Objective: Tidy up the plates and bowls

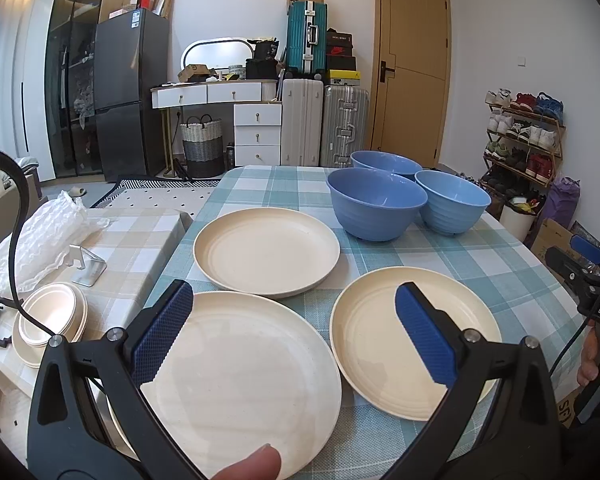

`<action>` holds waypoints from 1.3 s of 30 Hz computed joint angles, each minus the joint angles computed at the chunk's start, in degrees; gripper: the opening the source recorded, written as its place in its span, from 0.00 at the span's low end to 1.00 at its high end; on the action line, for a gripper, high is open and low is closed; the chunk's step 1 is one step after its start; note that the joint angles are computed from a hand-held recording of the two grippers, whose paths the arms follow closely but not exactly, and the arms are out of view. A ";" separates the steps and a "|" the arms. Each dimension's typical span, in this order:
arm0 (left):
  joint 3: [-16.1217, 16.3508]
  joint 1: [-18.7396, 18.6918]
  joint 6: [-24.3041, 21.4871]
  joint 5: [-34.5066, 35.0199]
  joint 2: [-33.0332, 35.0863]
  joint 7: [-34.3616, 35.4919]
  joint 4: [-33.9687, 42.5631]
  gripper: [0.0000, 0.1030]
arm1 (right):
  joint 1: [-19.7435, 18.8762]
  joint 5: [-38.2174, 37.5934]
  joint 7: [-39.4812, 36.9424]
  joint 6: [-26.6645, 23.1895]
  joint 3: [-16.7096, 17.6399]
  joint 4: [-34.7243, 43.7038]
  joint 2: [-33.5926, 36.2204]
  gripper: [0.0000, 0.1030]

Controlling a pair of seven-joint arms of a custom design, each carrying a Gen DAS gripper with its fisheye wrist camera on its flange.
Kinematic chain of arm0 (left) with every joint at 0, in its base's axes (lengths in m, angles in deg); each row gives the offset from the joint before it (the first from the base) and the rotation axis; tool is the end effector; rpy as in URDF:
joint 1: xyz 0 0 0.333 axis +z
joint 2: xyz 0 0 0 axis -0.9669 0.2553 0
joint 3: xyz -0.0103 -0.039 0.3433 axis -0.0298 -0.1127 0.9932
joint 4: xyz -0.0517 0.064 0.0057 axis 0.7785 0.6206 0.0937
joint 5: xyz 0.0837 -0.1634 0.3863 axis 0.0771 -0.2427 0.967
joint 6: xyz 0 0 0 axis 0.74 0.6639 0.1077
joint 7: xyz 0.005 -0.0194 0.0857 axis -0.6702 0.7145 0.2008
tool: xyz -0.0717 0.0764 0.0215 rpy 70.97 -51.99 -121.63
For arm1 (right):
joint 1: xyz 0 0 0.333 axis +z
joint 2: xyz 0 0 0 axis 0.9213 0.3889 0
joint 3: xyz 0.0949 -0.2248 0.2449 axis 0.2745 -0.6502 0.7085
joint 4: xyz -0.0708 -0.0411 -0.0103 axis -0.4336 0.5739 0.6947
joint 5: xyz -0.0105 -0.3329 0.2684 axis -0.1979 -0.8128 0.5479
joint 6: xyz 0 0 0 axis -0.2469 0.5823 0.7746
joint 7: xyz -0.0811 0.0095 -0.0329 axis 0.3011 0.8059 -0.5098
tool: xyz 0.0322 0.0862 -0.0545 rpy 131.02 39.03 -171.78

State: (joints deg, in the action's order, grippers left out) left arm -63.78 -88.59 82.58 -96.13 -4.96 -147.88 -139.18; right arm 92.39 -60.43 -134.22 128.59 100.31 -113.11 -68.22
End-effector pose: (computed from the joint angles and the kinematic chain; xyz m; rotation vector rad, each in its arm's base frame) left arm 0.5076 -0.1506 0.5079 -1.1819 2.0247 -1.2680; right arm 0.3416 0.2987 0.4597 -1.1626 1.8784 -1.2401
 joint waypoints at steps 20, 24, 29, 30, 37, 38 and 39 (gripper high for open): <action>0.10 -0.12 0.07 0.49 0.01 -0.40 -0.04 0.98 | 0.28 0.01 0.91 -0.23 0.03 -0.70 -0.03 1.00; 0.10 -0.14 0.11 0.55 0.01 -0.47 -0.05 0.98 | 0.30 0.00 0.98 -0.13 -0.01 -0.80 -0.08 1.00; 0.15 -0.19 0.11 0.74 0.00 -0.55 -0.07 0.98 | 0.23 0.19 0.57 -0.19 -0.10 -0.79 -0.21 1.00; 0.15 -0.20 0.12 0.74 0.00 -0.55 -0.07 0.98 | 0.22 0.27 0.51 -0.29 -0.09 -0.88 -0.30 1.00; 0.19 -0.24 0.16 0.77 0.01 -0.57 -0.07 0.98 | 0.06 0.52 0.48 -0.15 -0.04 -1.59 -1.21 1.00; 0.19 -0.24 0.16 0.77 0.01 -0.57 -0.07 0.98 | 0.03 0.56 0.38 -0.11 -0.02 -1.59 -1.25 1.00; 0.19 -0.24 0.16 0.77 0.01 -0.57 -0.07 0.98 | -0.04 0.54 0.41 -0.15 0.07 -1.47 -1.14 1.00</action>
State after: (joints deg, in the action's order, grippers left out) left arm -63.60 -88.83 82.75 -95.36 -4.95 -148.45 -139.25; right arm 92.34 -59.89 -133.81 128.44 100.38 -114.58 -69.36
